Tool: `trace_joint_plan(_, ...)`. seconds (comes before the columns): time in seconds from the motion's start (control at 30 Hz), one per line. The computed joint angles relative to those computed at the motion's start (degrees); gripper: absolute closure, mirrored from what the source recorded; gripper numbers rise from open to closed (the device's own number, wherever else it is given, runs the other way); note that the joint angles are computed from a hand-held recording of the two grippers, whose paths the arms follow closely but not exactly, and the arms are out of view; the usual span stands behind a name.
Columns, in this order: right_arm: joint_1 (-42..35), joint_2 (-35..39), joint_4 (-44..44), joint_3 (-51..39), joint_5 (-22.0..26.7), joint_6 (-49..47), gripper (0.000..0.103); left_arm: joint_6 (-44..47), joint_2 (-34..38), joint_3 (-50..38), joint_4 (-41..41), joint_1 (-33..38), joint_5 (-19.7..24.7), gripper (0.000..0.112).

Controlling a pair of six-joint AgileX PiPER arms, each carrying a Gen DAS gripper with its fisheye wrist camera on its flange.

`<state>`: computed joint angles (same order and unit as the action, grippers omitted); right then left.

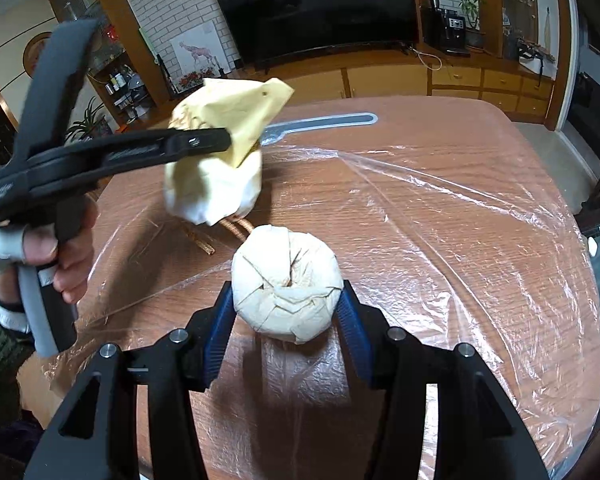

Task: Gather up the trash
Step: 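Grasp the white paper ball with the right tool while the left tool grasps the yellow bag, then carry the paper ball and yellow bag over the black bin with both tools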

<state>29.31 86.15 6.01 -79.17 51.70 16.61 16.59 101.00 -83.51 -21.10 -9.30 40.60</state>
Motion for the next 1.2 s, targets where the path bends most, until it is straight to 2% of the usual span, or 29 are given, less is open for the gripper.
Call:
trace_joint_plan(0.6, -2.2, -2.3, 6.2, -1.0, 1.7, -9.7, 0.053, -9.5, -19.3, 20.0, 6.2, 0.1, -5.6, 0.074)
trace_joint_plan(0.87, -3.3, -6.9, 9.4, 1.2, 4.3, -14.1, 0.053, -10.8, -28.8, 26.6, 6.7, 0.1, -2.9, 0.074)
trace_joint_plan(1.2, -3.1, -15.4, 11.8, 6.6, 7.8, -17.1, 0.053, -15.4, -40.6, 33.7, 11.6, -4.1, 1.3, 0.074)
